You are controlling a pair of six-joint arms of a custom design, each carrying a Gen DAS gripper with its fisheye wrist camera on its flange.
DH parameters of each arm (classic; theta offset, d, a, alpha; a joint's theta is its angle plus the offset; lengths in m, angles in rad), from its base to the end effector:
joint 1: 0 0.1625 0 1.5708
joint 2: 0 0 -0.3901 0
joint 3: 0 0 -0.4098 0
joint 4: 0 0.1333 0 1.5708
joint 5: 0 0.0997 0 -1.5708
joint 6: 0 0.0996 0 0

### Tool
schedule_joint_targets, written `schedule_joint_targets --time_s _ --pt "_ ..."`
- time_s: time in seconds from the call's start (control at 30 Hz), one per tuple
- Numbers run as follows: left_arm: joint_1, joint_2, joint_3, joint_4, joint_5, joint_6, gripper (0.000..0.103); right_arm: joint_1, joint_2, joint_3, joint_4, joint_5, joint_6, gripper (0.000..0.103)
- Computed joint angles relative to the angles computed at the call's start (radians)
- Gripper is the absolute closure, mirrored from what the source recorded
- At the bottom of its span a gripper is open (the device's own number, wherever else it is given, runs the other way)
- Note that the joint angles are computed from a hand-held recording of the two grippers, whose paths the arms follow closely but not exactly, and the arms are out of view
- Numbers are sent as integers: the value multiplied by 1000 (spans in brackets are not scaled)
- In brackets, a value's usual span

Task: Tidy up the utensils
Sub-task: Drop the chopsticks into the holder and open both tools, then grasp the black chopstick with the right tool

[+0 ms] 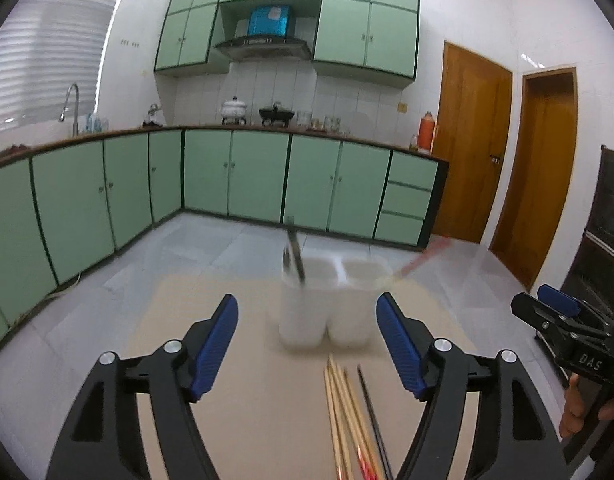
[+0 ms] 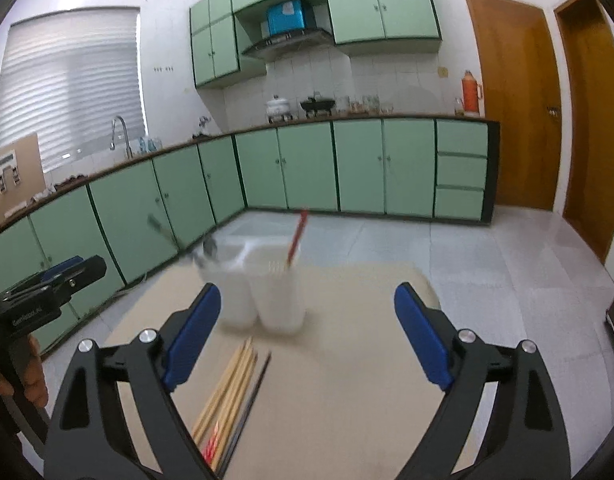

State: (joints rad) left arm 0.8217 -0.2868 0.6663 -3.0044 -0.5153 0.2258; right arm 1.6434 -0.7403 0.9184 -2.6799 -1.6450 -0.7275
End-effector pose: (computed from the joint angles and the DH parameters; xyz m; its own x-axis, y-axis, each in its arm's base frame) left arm -0.4155 -0.7699 0.1835 -0.7785 -0.1319 -0.6136 0.5240 0.4015 -0.7511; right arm 0.1858 -0.8192 0.3737 -0.7172 -0.4057 0.5665 -0.6966 0.4361 -0.5697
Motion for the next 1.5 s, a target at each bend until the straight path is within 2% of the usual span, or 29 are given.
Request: schedule_joint_targets --time_s 0.13,0.27,0.47,0.63,0.87,1.07,1.33,1.43,1.5 --pt "-14 -88 233 -33 47 -52 25 -21 -81 164 -28 -13 17 17" --pt "-12 -170 402 71 42 -229 20 -37 -131 294 -44 -69 -11 17" --pt "-6 -250 561 219 42 -432 17 -51 -182 417 2 -130 -32 17" --pt "-5 -285 619 300 39 -519 17 -46 -209 489 30 -164 -78 22" --pt "-7 -303 660 316 28 -545 17 -32 -200 525 9 -214 -126 26" --pt "-3 -296 653 332 22 -552 17 -33 -180 505 -8 -243 -123 28" --pt "0 -297 652 364 20 -581 17 -55 -175 461 -14 -266 -54 29" --pt "1 -289 640 368 17 -578 17 -65 -193 463 27 -225 -44 37" --pt "0 -288 639 366 16 -577 17 -68 -201 470 52 -203 -54 47"
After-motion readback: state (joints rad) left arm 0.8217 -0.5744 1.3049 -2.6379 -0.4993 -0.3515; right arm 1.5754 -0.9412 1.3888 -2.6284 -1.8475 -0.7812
